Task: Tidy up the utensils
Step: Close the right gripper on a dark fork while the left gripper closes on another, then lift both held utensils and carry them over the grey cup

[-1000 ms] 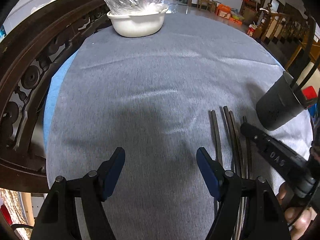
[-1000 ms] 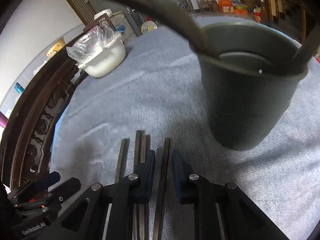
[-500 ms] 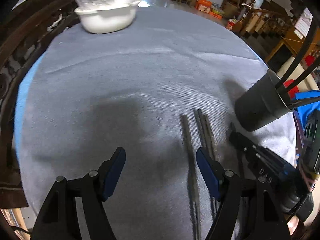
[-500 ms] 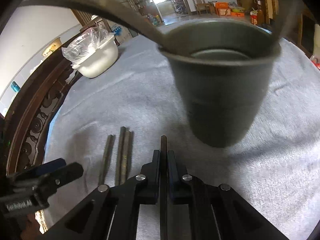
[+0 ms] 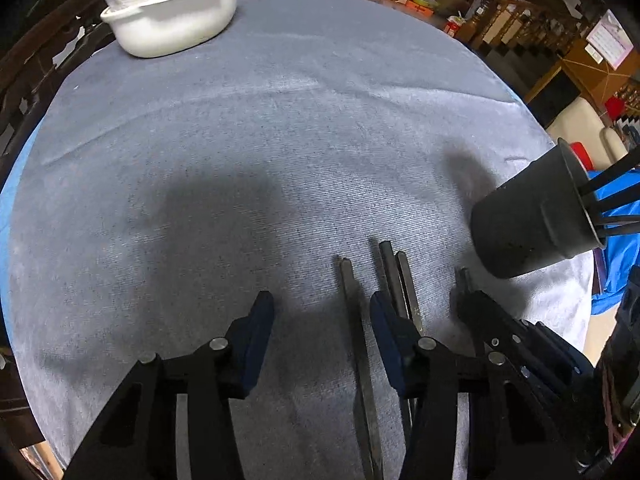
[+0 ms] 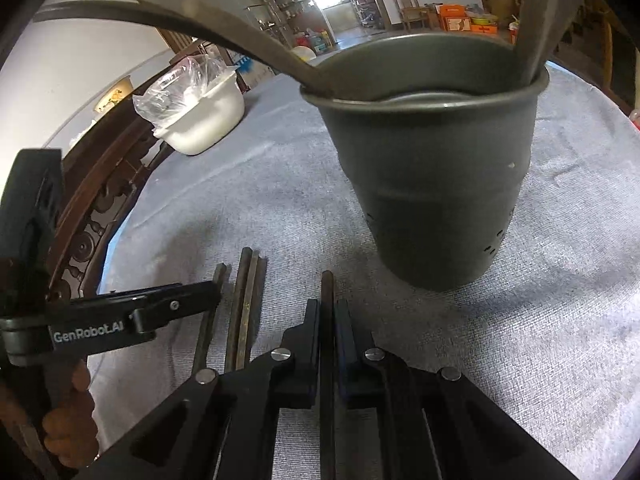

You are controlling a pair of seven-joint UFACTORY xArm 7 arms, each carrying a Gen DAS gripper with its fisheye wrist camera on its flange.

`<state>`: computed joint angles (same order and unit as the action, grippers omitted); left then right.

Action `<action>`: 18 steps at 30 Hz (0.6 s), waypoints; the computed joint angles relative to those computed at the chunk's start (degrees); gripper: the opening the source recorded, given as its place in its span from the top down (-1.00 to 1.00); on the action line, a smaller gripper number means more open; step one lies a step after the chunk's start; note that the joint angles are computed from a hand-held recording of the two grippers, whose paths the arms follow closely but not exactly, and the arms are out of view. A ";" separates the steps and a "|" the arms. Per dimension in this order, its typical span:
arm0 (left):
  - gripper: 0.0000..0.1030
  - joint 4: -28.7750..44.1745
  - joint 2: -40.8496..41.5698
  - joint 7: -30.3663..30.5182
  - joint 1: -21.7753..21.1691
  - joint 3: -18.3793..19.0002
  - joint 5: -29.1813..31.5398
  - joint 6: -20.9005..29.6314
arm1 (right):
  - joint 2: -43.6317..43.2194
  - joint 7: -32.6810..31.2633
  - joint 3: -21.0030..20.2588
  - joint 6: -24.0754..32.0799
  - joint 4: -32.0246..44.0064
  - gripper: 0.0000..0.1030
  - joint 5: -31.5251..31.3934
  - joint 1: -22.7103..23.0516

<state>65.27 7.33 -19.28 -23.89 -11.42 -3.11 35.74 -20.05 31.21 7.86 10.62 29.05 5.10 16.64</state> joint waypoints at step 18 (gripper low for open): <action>0.84 -5.62 -6.36 0.93 0.05 -0.28 -0.61 -4.60 | -5.72 -3.41 -3.50 -3.98 -3.99 0.86 4.16 4.13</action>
